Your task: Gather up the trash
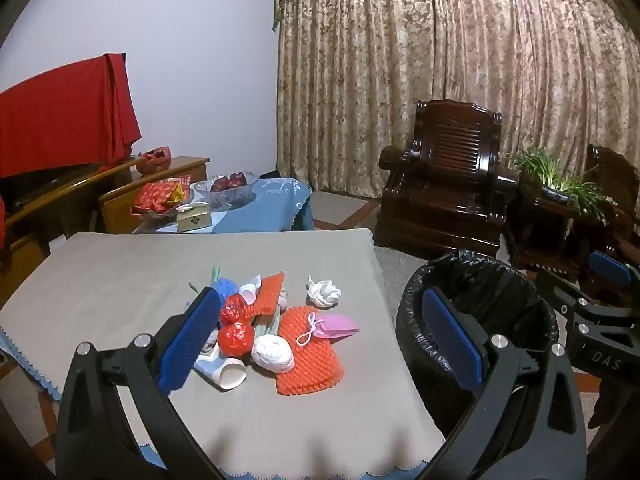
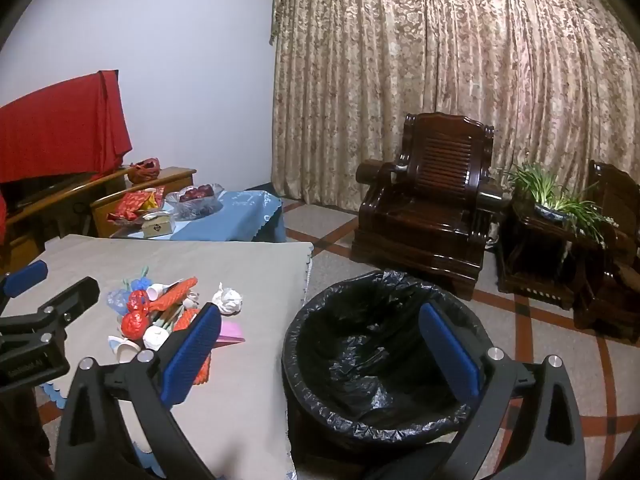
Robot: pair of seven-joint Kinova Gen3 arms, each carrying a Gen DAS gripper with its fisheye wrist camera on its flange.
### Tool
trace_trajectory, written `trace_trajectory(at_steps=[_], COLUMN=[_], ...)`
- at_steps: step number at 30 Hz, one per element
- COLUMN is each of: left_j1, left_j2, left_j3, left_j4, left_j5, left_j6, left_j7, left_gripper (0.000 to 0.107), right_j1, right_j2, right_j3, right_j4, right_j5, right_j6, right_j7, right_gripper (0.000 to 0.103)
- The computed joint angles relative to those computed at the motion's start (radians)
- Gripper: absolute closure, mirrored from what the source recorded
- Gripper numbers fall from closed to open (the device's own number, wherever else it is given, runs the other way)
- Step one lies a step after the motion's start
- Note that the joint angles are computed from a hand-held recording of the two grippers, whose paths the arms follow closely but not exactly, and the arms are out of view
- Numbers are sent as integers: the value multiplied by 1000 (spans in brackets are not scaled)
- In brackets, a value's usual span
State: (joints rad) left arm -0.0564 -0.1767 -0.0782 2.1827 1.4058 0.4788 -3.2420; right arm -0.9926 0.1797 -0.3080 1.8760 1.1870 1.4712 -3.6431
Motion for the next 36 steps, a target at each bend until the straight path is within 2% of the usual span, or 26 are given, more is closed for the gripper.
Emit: trace_trajectory(at_steps=[36], left_j1=[3], left_j2=[0], left_j3=[1], left_j4=[-1], left_j5=[-8], left_j6=[-6], left_j7=[3], left_gripper=[9], right_j1=[0], right_j2=[9], right_j3=[6], right_j4=[-6], right_j5=[4], right_j6=[-5], right_j7=[0], right_gripper=[6])
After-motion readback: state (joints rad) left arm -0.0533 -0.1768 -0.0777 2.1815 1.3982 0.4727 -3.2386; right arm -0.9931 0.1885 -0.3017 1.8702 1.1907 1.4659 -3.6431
